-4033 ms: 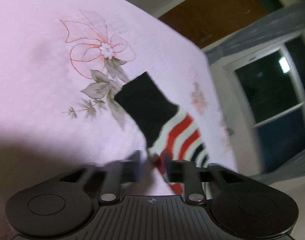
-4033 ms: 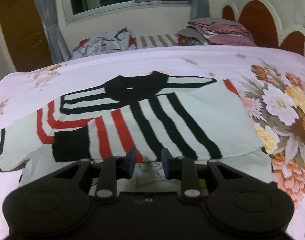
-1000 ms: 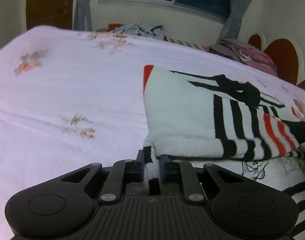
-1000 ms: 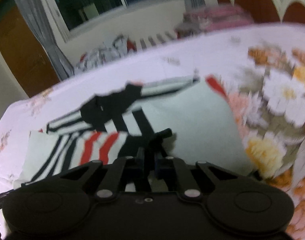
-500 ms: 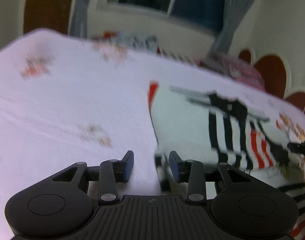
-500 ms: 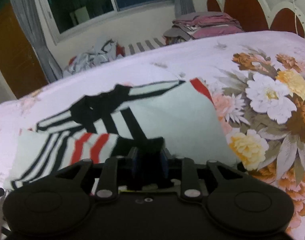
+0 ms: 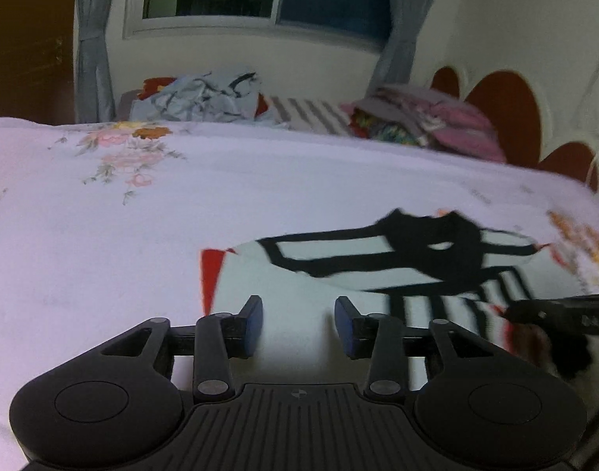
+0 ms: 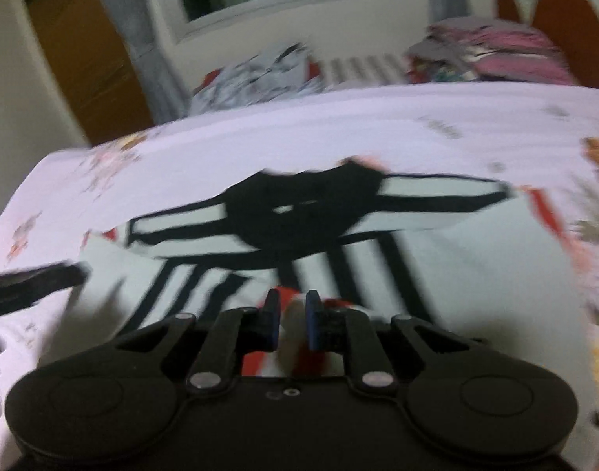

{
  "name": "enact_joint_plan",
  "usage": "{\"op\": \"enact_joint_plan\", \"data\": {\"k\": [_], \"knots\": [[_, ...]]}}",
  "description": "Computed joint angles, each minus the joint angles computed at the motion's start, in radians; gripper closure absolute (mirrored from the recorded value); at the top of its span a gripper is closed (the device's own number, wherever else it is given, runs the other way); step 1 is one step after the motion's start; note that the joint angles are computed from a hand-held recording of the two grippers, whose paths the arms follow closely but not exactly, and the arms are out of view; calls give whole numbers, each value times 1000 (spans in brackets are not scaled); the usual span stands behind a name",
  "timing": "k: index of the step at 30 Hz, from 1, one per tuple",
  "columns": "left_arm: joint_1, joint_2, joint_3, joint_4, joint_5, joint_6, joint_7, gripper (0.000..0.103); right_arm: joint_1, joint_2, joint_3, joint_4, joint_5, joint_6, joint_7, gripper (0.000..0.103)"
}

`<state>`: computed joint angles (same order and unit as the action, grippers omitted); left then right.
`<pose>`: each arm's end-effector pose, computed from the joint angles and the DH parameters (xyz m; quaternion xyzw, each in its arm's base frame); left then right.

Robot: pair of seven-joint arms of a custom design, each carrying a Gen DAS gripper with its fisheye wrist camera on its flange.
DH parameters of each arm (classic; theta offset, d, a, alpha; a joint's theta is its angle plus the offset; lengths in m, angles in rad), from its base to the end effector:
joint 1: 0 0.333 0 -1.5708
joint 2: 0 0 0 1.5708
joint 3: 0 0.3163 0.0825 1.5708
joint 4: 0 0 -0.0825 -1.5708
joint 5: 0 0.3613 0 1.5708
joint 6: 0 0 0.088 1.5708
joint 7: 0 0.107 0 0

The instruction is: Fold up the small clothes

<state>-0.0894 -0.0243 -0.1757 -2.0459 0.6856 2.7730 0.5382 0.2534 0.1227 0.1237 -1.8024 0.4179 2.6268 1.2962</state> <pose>0.5418 -0.1765 0.5408 -0.7091 0.5706 -0.3104 0.2743 0.5847 0.2168 0.5624 -0.7611 0.5299 -0.1026 0.3596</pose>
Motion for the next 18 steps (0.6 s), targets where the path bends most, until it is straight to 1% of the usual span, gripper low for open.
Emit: {"op": "enact_joint_plan", "data": {"k": [2, 3, 4, 5, 6, 7, 8, 9, 10, 11, 12, 13, 14, 15, 16, 17, 18], "knots": [[2, 29, 7, 27, -43, -35, 47, 60, 8, 30, 2, 27, -26, -7, 17, 89], [-1, 43, 11, 40, -44, -62, 58, 60, 13, 44, -1, 36, -53, -3, 42, 89], [-5, 52, 16, 49, -32, -84, 62, 60, 19, 59, -7, 49, -90, -4, 78, 93], [-9, 63, 22, 58, -11, -103, 62, 60, 23, 71, -11, 57, -126, 1, 111, 95], [-14, 67, 29, 61, 20, -108, 37, 60, 23, 75, -11, 54, -145, 19, 128, 96], [-18, 69, 34, 66, 38, -122, 23, 57, 20, 82, -9, 58, -157, 24, 142, 96], [-20, 74, 38, 71, 35, -139, 17, 51, 22, 88, -11, 63, -183, 26, 162, 96], [-14, 68, 46, 54, 14, -108, 1, 48, 19, 93, -7, 66, -193, 28, 167, 96], [-4, 60, 54, 28, -14, -58, -11, 48, 15, 95, -3, 67, -196, 30, 171, 96], [0, 54, 56, 16, -28, -37, -3, 48, 13, 99, 0, 72, -204, 28, 173, 96], [1, 51, 55, 12, -35, -33, 13, 48, 12, 100, 2, 76, -217, 23, 174, 95], [0, 43, 52, 12, -25, -43, 10, 48, 13, 98, 3, 79, -227, 21, 180, 92], [-2, 23, 50, 5, 53, -47, -51, 48, 17, 84, 0, 61, -240, 54, 197, 89], [4, 3, 47, -11, 137, -18, -112, 48, 14, 70, 6, 39, -235, 94, 193, 81], [15, -10, 43, -19, 209, 19, -161, 48, 4, 59, 21, 27, -202, 113, 162, 82], [22, -19, 36, -24, 236, 51, -168, 48, -2, 52, 31, 22, -174, 114, 141, 83], [24, -19, 27, -20, 225, 61, -132, 48, -2, 49, 33, 22, -163, 113, 136, 84]]}}
